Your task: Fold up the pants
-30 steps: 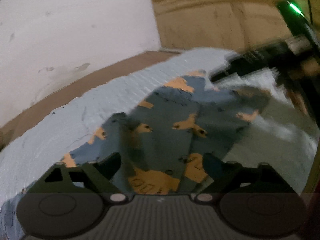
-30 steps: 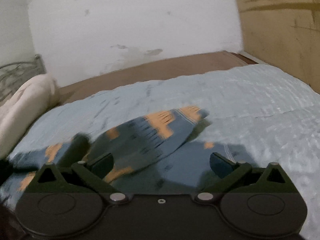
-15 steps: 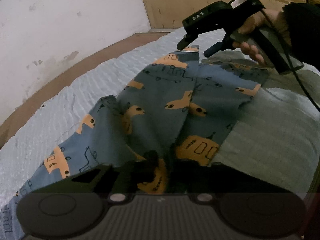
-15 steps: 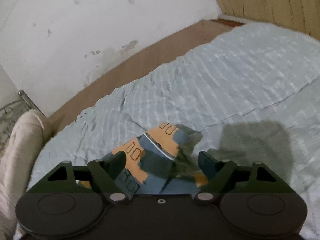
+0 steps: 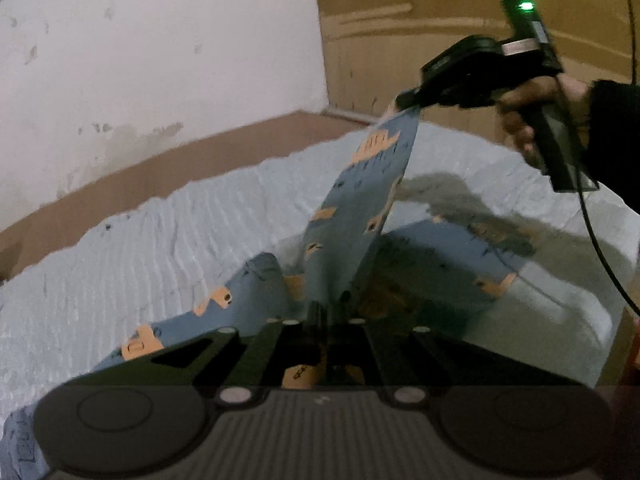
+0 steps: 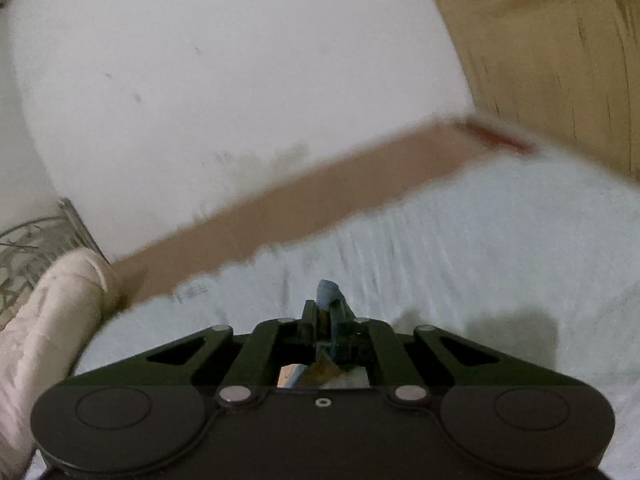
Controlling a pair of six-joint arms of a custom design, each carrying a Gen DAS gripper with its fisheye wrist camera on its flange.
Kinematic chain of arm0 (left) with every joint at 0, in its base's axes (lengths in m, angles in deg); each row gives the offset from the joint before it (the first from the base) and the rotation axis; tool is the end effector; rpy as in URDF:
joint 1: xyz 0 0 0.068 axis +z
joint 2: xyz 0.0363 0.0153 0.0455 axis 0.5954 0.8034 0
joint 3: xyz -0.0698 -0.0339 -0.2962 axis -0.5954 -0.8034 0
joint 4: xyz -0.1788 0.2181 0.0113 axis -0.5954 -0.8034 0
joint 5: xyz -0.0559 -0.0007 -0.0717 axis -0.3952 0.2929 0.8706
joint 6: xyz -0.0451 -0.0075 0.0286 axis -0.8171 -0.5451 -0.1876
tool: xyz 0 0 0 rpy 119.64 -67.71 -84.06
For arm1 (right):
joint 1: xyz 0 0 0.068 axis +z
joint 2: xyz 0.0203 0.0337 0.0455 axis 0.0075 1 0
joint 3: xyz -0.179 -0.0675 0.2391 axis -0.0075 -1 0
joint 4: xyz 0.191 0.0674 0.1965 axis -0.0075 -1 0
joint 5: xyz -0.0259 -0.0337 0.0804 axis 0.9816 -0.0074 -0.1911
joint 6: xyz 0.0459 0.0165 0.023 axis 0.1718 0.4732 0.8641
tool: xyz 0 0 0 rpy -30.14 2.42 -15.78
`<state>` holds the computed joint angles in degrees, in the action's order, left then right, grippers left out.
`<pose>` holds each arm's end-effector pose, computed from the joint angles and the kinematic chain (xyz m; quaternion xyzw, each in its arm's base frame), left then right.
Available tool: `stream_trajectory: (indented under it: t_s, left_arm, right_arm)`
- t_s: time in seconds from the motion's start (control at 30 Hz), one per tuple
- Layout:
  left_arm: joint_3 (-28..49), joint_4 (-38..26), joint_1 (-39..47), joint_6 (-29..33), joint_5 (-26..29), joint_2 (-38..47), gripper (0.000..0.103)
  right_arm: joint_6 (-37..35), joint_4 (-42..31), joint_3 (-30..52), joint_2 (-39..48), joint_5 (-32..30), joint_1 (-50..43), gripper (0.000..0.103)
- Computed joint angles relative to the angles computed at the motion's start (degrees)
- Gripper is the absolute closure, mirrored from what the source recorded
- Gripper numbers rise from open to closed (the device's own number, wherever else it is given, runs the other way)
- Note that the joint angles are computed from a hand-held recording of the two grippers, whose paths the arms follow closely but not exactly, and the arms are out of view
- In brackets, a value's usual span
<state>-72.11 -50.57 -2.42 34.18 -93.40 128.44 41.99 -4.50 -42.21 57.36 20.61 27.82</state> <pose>0.1200 -0.0770 0.1487 0.1105 0.8871 0.0083 0.4481 0.3407 0.1818 0.1259 -0.0573 0.8407 0.2853 0.4567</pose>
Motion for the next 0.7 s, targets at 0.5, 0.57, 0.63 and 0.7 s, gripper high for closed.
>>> stream_trajectory:
  t_s: [0.5,0.57,0.63,0.7]
  left_arm:
    - [-1.7,5.6,-11.4,-5.2,-2.2,17.0,0.102]
    - [-1.8,5.5,-10.9,-5.1,-1.9,16.6,0.102]
    - [-1.8,5.6,-10.0,-4.7,-1.3,16.3,0.102]
    - [-1.8,5.4,-9.7,-4.8,-1.2,16.3,0.102]
  right_arm:
    - [2.9,26.4,-32.8,4.7,4.6,-4.3,0.098]
    - [2.2,28.5,-33.4,6.7,4.6,-4.3,0.095]
    - [1.1,28.2,-33.3,7.0,5.4,-4.0,0.083]
    - [-0.7,24.5,-32.4,4.2,6.6,-4.0,0.078]
